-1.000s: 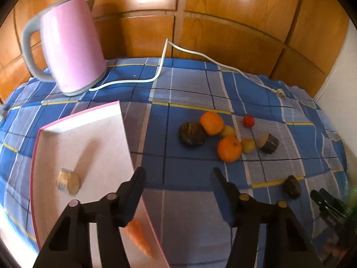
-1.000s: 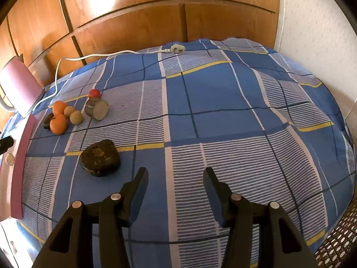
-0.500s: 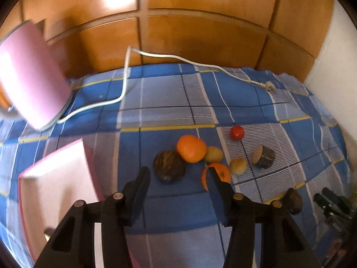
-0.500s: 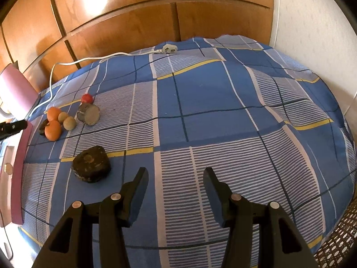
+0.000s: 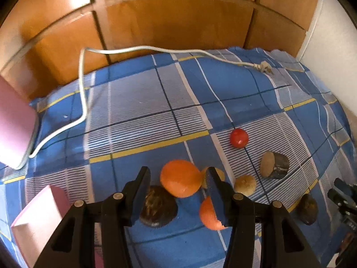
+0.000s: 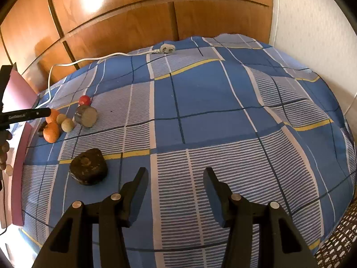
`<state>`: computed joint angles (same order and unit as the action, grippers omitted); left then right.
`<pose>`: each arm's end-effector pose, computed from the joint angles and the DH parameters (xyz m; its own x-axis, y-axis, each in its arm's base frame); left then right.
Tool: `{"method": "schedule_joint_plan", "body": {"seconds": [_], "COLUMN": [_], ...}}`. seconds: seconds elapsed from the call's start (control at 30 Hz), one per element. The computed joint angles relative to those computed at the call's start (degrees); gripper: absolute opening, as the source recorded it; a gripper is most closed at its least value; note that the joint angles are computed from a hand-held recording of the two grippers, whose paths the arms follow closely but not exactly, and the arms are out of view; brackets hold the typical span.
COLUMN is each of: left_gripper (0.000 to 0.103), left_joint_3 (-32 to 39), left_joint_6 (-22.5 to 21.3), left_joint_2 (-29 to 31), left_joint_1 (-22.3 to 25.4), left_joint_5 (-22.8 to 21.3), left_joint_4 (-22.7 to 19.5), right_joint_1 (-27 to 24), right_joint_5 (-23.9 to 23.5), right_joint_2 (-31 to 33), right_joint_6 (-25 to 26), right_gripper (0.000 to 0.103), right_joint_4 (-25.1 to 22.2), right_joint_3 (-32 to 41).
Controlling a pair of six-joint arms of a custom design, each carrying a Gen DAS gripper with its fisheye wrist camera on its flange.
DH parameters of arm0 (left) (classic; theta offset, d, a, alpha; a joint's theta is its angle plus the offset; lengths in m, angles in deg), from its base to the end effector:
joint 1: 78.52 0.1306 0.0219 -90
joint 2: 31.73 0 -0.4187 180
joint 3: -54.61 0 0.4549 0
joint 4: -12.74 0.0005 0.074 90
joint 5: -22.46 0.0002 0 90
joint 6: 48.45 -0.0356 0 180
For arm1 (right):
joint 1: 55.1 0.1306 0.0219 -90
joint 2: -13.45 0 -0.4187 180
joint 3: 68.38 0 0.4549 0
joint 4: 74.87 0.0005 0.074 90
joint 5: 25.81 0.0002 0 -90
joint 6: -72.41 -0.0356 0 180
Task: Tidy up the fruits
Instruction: 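Close left gripper on an orange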
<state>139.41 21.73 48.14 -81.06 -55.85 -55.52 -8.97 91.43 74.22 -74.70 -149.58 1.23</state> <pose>0.4494 -0.0277 0.4845 -0.7943 0.3676 -0.4837 0.4290 0.9031 -0.0181 0.2269 0.2118 0.4694 -0.7728 0.2734 -0.5728 0.2535 0.9603 0.1164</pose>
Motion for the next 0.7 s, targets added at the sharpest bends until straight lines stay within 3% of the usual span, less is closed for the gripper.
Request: {"method": "schedule_joint_plan", "body": {"seconds": [0.13, 0.17, 0.2, 0.37, 0.7], "left_gripper": [0.051, 0.042, 0.04, 0.038, 0.037], "left_joint_3": [0.0, 0.3, 0.1, -1.4, -2.4], "left_joint_6": [1.9, 2.6, 3.0, 1.6, 7.9], "left_joint_2": [1.2, 1.5, 1.4, -0.2, -5.9], "left_joint_1": [0.7, 1.1, 1.1, 0.8, 4.7], "left_joint_5": [3.4, 5.1, 4.9, 4.2, 10.3], "left_joint_4": [0.3, -0.2, 0.3, 1.9, 3.5], "right_joint_1": [-0.4, -0.4, -0.4, -0.6, -0.1], "right_joint_5": [-0.2, -0.3, -0.5, -0.9, -0.4], "right_joint_2": [0.0, 0.0, 0.0, 0.4, 0.6], "right_joint_6": [0.0, -0.1, -0.1, 0.1, -0.1], "right_gripper": [0.052, 0.052, 0.052, 0.052, 0.052], "right_joint_4": [-0.2, -0.3, -0.4, -0.5, -0.8], "right_joint_3": [-0.2, -0.3, -0.3, -0.4, 0.1]}}
